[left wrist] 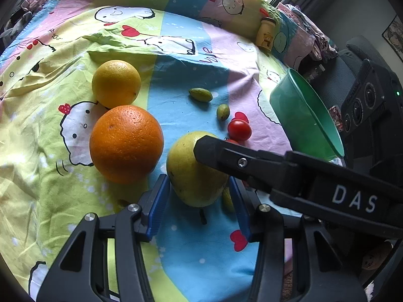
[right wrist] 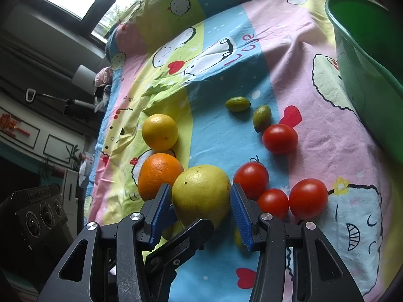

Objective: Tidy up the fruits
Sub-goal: 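Close the right gripper on the pear and lift it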

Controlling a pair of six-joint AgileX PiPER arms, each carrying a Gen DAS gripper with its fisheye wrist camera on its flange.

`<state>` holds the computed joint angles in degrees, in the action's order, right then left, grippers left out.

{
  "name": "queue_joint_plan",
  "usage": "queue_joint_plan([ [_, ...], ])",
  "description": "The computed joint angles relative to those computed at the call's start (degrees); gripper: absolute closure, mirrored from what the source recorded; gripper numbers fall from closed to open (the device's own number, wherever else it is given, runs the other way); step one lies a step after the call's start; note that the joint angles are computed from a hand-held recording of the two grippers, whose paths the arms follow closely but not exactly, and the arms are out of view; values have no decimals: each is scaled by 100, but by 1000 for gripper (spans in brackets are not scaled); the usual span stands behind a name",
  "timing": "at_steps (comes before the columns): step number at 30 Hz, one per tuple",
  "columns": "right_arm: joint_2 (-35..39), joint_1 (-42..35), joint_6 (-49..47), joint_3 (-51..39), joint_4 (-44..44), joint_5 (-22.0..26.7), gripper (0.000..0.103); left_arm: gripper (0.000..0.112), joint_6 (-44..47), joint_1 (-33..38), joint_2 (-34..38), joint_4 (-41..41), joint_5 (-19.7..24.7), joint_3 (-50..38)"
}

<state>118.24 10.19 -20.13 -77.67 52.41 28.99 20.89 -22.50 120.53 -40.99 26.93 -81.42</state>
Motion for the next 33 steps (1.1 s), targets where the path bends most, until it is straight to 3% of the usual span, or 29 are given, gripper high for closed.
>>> queue_joint_plan([
  [12,6,-16,-64,36,1,-15,52,62,472,104,66,-601,2,22],
  [25,-26,30,-62,75,-83,-81,51,63,427,71,31,-517,-55,47],
  [33,-242,74,-509,292,301,-260,51,63,784,48,-242,-791,-347,328],
])
